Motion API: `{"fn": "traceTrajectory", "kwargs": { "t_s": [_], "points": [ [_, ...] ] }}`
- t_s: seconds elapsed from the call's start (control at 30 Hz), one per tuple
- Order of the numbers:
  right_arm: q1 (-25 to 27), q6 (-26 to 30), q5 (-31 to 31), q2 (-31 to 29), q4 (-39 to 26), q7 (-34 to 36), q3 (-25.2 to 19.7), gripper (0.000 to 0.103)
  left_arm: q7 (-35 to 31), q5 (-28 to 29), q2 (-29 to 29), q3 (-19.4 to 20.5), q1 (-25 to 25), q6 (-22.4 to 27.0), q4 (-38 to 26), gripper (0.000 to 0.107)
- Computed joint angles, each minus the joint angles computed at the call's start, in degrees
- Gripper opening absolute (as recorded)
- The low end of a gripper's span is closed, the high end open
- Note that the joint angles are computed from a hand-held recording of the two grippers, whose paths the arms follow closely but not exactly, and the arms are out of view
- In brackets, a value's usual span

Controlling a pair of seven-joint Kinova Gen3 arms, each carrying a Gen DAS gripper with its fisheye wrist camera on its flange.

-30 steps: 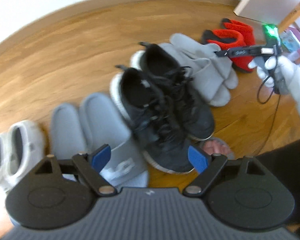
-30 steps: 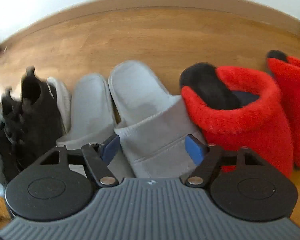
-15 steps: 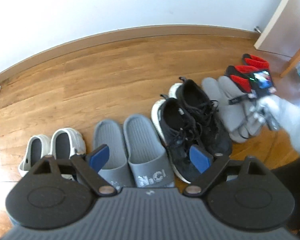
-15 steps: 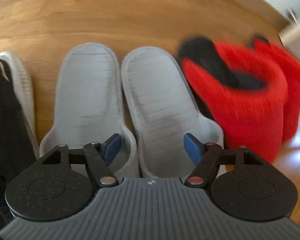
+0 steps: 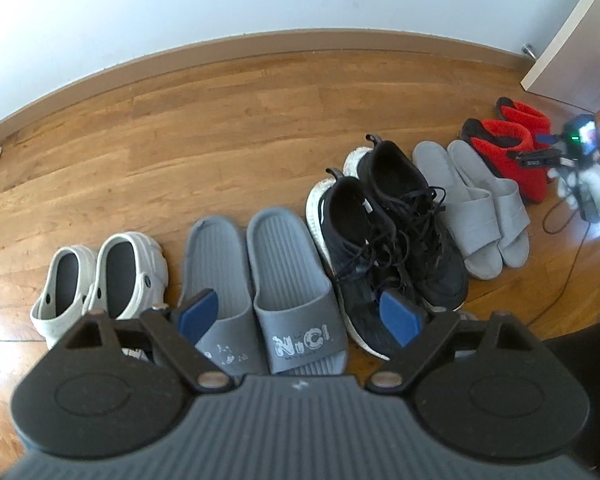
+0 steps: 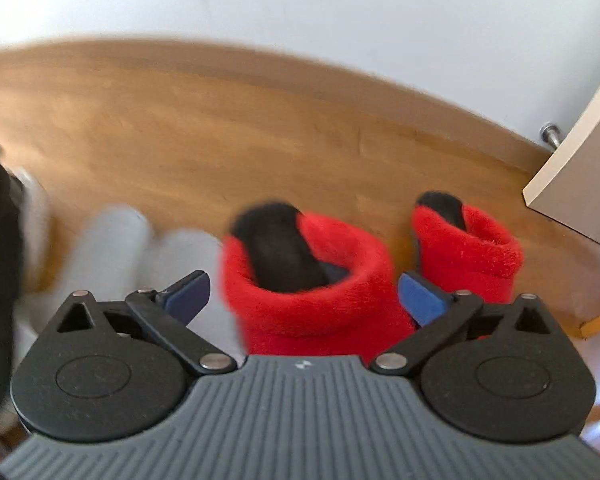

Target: Organize scattered shoes

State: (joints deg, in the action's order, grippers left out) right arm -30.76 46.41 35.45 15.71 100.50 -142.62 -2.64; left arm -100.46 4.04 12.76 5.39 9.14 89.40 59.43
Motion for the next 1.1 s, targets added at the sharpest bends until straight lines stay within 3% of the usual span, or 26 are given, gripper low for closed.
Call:
{"fn": "traceTrajectory", "kwargs": {
  "t_s": [0.03,0.1,0.13,0.2,0.27,0.37,0.43,0.53,0.57,0.6,0.7,0.8,0.9,0.97,1.0,1.07,1.1],
  "points": [
    [2.0,-0.3,-1.0,1.2,0.0,1.4,-1.2,0.101,0.1,0.0,0.2,0.0,0.1,0.3,-0.3,0.088],
    [3.4,-2.5,-3.0,1.9,1.1,1.4,-1.2,0.067,0.3,-0.1,0.3,0.1,0.3,0.6,-0.6,0.088],
    [3.0,-3.1,-4.5,0.9,1.6,0.0,0.4,0.058,0.3,-0.1,0.4,0.1,0.3,0.6,-0.7,0.088],
    [1.5,-3.4,-5.3,-1.7,3.6,-4.7,2.8,0.051,-0.2,0.3,0.2,0.1,0.0,0.3,-0.8,0.088],
    [0.9,0.0,-3.7,-3.2,4.9,-9.1,1.2,0.048,-0.4,0.4,0.3,0.0,-0.1,0.3,-0.7,0.088],
    [3.2,5.1,-5.9,-4.7,5.7,-11.1,-3.8,0.049,0.1,0.6,0.8,-0.2,-0.4,1.3,-1.1,0.088],
    [4.0,4.7,-9.4,-6.1,6.1,-12.7,-3.8,0.052,0.6,0.5,1.5,-0.2,-0.3,2.2,-1.6,0.088],
    [9.3,3.6,-16.0,-6.2,4.2,-10.2,-6.4,0.072,1.6,-0.7,2.2,-0.2,0.5,3.1,-2.4,0.088],
    [10.2,3.1,-17.1,-6.6,3.8,-8.5,-6.8,0.085,1.7,-0.8,2.5,-0.1,0.6,3.4,-3.0,0.088],
    [11.6,2.4,-17.2,-7.6,4.0,-6.6,-8.1,0.09,1.6,-0.6,2.6,0.0,0.6,3.6,-3.3,0.088],
    [16.1,0.2,-13.2,-10.8,5.2,-6.4,-12.0,0.089,0.6,0.4,2.3,0.3,0.5,3.2,-3.3,0.088],
    [13.4,-1.7,-6.2,-13.5,6.7,-10.4,-7.2,0.096,0.6,-0.3,2.6,0.3,1.2,3.0,-3.0,0.088],
    [13.6,-0.9,0.0,-8.0,4.1,-13.3,-4.2,0.097,1.7,-0.9,3.3,0.2,1.8,3.5,-3.1,0.088],
    [13.9,0.0,0.6,-2.7,0.7,-11.6,-2.0,0.097,2.3,-1.1,3.7,0.2,2.1,3.6,-3.1,0.088],
    [13.6,0.3,0.5,0.0,-1.0,-9.4,-0.9,0.091,2.5,-1.1,3.7,0.2,2.3,3.6,-3.1,0.088],
    [10.9,3.8,-0.9,4.3,-4.3,-5.9,2.8,0.054,2.6,-1.3,3.8,0.2,2.5,3.9,-3.5,0.088],
    [9.2,5.0,-1.9,4.9,-5.1,-5.6,5.1,0.046,2.6,-1.2,3.8,0.3,2.5,3.9,-3.6,0.088]
  ]
}}
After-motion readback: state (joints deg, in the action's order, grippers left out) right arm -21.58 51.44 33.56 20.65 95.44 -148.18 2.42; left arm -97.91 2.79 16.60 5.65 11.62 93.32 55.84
